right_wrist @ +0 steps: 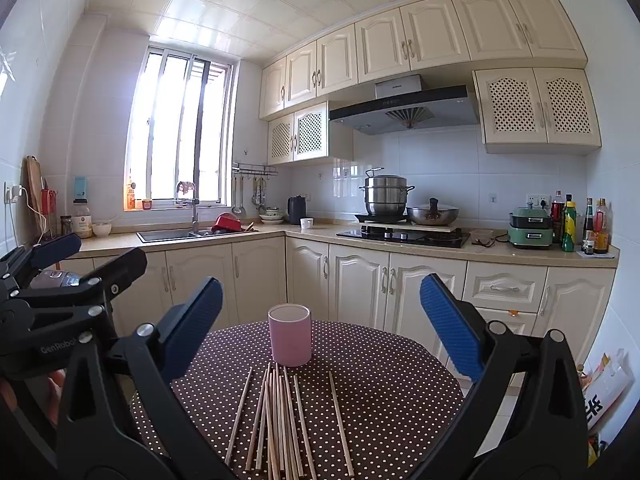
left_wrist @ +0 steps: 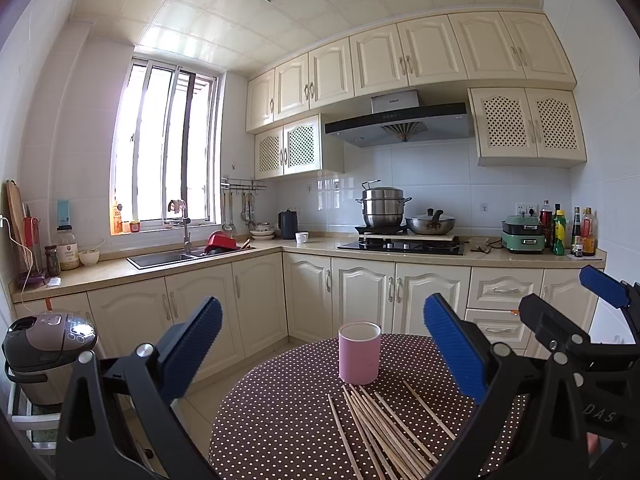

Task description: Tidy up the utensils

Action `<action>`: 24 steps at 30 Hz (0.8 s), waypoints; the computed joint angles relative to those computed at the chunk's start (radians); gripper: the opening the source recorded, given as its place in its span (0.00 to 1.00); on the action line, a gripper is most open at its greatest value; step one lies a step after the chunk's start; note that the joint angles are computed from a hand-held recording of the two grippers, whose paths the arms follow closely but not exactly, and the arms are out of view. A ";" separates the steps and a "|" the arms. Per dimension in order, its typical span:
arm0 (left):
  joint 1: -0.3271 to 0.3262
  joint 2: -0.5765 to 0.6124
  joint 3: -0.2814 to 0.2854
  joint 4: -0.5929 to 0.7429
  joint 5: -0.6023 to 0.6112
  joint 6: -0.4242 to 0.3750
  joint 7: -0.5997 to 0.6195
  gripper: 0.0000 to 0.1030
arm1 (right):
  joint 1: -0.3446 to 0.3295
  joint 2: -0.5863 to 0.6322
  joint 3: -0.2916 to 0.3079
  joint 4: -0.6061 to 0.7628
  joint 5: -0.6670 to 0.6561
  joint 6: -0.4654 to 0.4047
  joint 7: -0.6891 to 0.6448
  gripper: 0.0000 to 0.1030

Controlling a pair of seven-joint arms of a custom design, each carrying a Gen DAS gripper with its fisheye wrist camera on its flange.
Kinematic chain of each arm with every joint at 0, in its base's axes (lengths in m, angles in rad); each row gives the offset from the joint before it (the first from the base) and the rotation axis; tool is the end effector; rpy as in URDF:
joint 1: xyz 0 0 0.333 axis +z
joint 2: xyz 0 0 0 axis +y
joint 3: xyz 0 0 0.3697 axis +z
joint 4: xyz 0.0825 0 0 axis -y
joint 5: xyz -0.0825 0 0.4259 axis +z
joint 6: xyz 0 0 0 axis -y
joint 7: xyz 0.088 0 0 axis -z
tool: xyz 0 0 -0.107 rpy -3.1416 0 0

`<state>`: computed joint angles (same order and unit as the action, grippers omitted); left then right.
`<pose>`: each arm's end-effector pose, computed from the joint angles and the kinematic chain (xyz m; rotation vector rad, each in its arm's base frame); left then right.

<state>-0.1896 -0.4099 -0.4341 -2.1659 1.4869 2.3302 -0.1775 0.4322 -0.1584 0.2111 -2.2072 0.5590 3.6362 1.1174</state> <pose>0.4006 -0.3158 0.6618 -1.3626 1.0953 -0.9545 0.4646 0.2751 0.6611 -1.4003 0.9488 -0.9030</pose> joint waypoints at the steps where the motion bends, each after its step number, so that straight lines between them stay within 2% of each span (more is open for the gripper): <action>1: 0.000 0.000 0.000 -0.001 0.001 0.001 -0.001 0.96 | 0.006 0.000 -0.002 -0.016 -0.010 0.017 0.012 0.94; 24: 0.008 -0.006 0.002 -0.003 -0.008 0.009 0.013 0.96 | 0.008 0.003 0.002 -0.020 0.006 0.011 0.010 0.94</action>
